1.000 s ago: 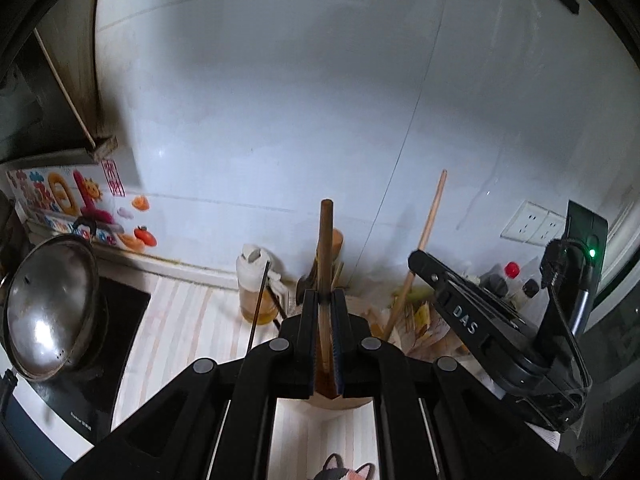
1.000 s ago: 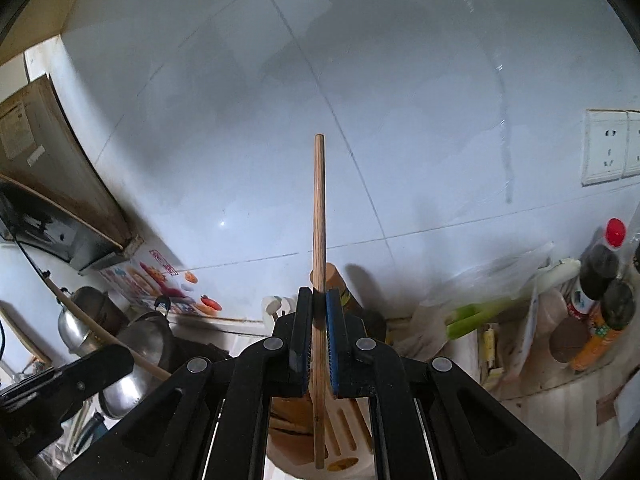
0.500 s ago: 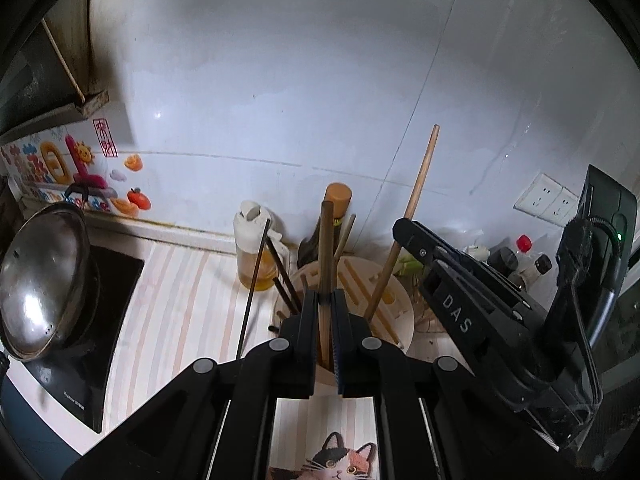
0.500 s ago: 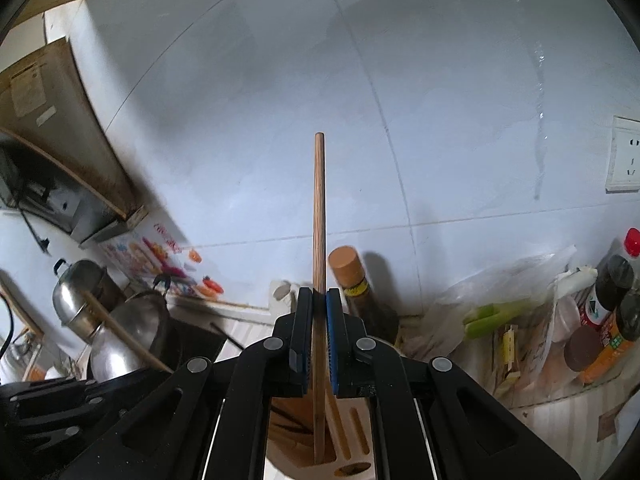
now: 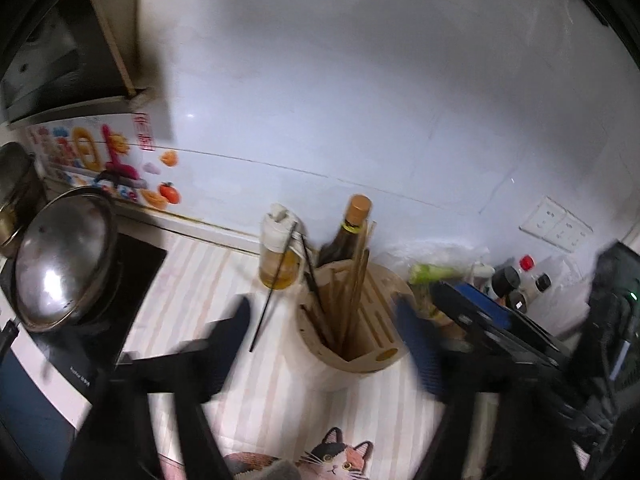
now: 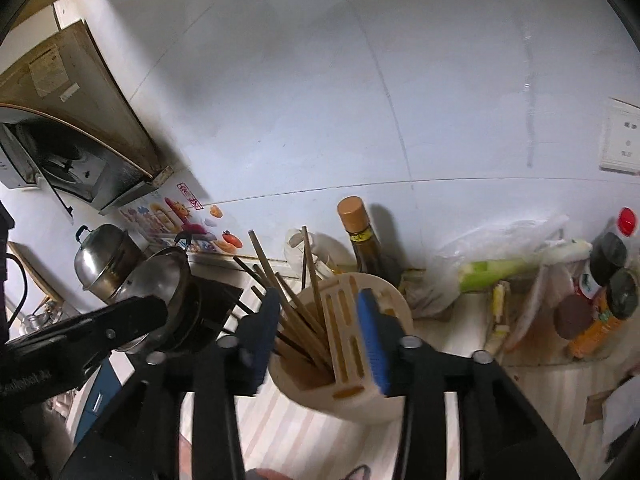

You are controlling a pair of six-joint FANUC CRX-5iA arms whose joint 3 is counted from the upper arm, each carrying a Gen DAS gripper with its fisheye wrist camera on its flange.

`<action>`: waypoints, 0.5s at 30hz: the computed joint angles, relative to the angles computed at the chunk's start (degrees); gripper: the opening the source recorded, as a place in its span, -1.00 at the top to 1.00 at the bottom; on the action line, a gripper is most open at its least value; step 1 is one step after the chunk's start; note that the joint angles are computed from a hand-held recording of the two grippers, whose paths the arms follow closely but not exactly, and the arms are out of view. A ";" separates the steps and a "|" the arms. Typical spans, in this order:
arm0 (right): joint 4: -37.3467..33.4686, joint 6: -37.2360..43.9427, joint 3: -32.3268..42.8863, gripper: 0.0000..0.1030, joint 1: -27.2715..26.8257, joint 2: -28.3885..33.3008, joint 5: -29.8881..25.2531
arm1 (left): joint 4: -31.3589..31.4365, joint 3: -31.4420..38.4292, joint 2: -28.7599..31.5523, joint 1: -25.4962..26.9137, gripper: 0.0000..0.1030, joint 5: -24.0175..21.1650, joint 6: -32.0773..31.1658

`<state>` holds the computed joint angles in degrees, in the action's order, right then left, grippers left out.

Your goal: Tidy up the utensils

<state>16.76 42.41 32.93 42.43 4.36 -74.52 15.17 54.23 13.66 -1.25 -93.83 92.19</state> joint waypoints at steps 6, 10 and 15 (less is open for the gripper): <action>8.68 -1.44 -3.34 -0.50 4.73 -1.57 -6.11 | -7.98 -9.01 -6.72 -1.14 -0.92 5.14 -0.81; 12.83 -1.75 -5.43 -0.98 7.06 -1.39 -9.37 | -16.83 -12.78 -9.58 -4.32 -1.00 6.23 -0.28; 16.58 -2.44 -7.33 -1.00 8.32 -1.39 -11.18 | -20.40 -15.97 -11.31 -5.92 -1.00 6.71 1.85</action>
